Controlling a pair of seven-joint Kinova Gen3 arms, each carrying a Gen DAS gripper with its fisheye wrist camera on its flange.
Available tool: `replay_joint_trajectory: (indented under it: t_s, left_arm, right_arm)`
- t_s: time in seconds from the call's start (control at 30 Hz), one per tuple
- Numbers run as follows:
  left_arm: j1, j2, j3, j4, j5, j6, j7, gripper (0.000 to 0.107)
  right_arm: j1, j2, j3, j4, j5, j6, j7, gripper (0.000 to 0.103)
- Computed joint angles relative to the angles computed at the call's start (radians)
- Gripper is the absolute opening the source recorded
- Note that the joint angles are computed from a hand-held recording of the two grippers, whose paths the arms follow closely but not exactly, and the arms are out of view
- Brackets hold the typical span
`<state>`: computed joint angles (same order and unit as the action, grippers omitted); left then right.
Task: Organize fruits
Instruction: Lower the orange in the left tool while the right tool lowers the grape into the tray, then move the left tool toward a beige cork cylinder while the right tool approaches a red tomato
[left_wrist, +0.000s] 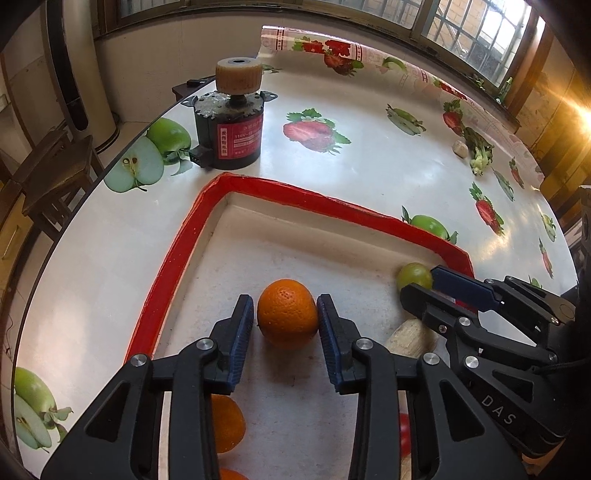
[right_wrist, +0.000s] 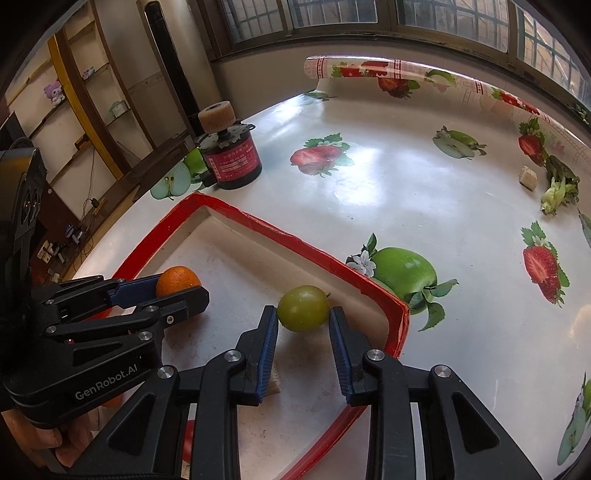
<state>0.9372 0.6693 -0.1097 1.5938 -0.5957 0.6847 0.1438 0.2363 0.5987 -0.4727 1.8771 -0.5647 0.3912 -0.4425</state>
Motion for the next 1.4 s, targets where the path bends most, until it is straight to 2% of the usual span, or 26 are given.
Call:
replay_joint_trajectory:
  t_s: [0.07,0.13,0.27,0.4,0.5,0.83,1.1,1.4]
  left_arm:
    - [-0.001,-0.001,-0.001,0.002,0.002,0.000,0.006,0.045]
    - [0.003,-0.003,-0.002,0.003,0.005,0.008,0.016,0.051]
    - [0.014,-0.013,-0.005,0.012,0.000,0.020,0.045,0.051]
    - [0.028,-0.028,-0.001,0.021,-0.014,0.033,0.081,0.052]
    - [0.052,-0.043,-0.003,0.036,-0.037,0.035,0.127,0.052]
    - [0.128,-0.084,0.027,0.079,-0.126,0.056,0.298,0.052]
    - [0.166,-0.083,0.065,0.063,-0.173,0.082,0.364,0.052]
    - [0.191,-0.060,0.089,0.022,-0.172,0.105,0.375,0.052]
  right_arm:
    - [0.007,-0.004,-0.005,0.005,-0.002,-0.005,0.008,0.041]
    - [0.013,-0.008,-0.011,0.010,-0.003,-0.008,0.017,0.043]
    - [0.026,-0.018,-0.021,0.018,-0.015,-0.005,0.029,0.043]
    - [0.060,-0.040,-0.045,0.041,-0.042,-0.001,0.070,0.051]
    - [0.093,-0.063,-0.061,0.061,-0.076,0.013,0.114,0.052]
    - [0.246,-0.176,-0.091,0.173,-0.291,0.101,0.390,0.056]
    - [0.326,-0.239,-0.006,0.239,-0.398,0.202,0.557,0.057]
    - [0.324,-0.233,0.161,0.255,-0.419,0.274,0.617,0.057]
